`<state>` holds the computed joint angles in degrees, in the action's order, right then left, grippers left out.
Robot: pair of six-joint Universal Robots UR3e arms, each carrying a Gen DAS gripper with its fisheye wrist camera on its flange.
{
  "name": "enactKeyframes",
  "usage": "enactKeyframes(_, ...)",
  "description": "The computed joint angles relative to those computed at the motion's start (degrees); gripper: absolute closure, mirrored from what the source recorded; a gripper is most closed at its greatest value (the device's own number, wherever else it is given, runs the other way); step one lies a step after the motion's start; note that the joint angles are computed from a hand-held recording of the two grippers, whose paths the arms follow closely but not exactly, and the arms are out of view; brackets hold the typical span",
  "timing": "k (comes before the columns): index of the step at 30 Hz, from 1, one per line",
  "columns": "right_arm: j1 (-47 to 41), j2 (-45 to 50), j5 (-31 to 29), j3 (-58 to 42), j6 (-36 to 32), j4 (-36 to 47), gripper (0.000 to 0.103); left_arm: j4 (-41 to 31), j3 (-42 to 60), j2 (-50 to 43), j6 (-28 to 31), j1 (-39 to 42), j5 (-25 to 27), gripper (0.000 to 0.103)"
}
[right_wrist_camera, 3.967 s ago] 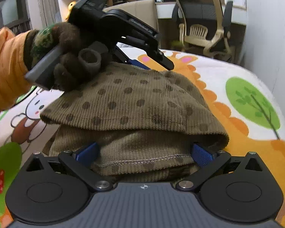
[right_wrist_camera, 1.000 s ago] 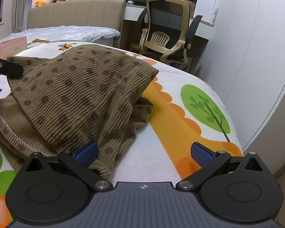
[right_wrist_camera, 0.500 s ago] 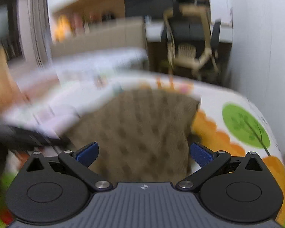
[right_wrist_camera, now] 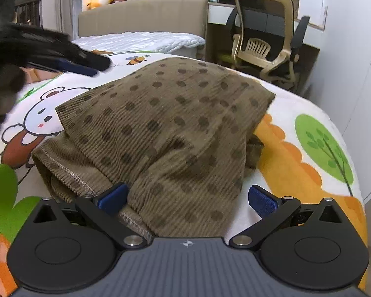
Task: Fold clothes
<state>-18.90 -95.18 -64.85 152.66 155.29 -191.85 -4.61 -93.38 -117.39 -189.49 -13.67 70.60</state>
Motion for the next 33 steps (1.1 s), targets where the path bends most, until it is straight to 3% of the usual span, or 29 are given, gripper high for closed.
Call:
enactKeyframes(5,4.75,-1.93,-9.43,-1.45,0.22,-1.78,0.000,-0.25,0.42,-2.69,1.62,-0.55,-2.56,0.056)
enactKeyframes(8,1.09,-7.57,-4.10,-3.23,-0.06,3.14,0.000,-0.03,-1.47,-1.25,3.12,-1.15,-1.95,0.060)
enactKeyframes(11,4.66,0.25,-8.35,-9.95,4.57,-3.45,0.000,-0.01,-3.43,0.75,3.98,-1.09,-3.99,0.062)
enactKeyframes(13,6.78,5.03,-11.02,-14.65,7.50,-5.59,0.000,-0.13,-5.66,2.70,4.44,-0.03,-7.21,0.057)
enactKeyframes(16,6.66,6.52,-10.00,-15.63,9.08,-6.94,0.000,-1.33,-9.65,5.59,3.93,2.80,-12.27,0.054)
enactKeyframes(19,6.45,5.32,-9.58,-12.36,7.53,-8.31,0.000,-2.59,-12.02,6.22,2.32,5.33,-15.15,0.067)
enactKeyframes(21,6.35,4.32,-9.44,-9.82,6.19,-9.21,0.000,-0.99,-13.22,6.04,0.89,6.13,-16.19,0.082)
enactKeyframes(23,6.52,1.66,-8.23,-5.84,3.72,-9.71,0.000,1.74,-14.41,6.38,-0.27,6.49,-17.13,0.090)
enactKeyframes(25,7.85,-1.04,-7.46,-1.67,-0.22,-10.31,0.000,3.65,-14.91,6.92,-1.89,6.86,-17.91,0.090)
enactKeyframes(27,12.83,-0.09,-11.19,0.50,-3.41,-13.44,0.000,4.45,-14.74,7.10,-3.03,7.01,-18.26,0.091)
enactKeyframes(31,27.50,17.08,-29.25,-1.22,-6.72,-33.77,0.010,4.40,-14.22,6.96,-4.64,6.69,-17.94,0.092)
enactKeyframes(33,30.13,20.64,-33.93,-2.83,-5.62,-36.78,0.011,4.00,-14.72,7.28,-5.44,6.92,-18.83,0.093)
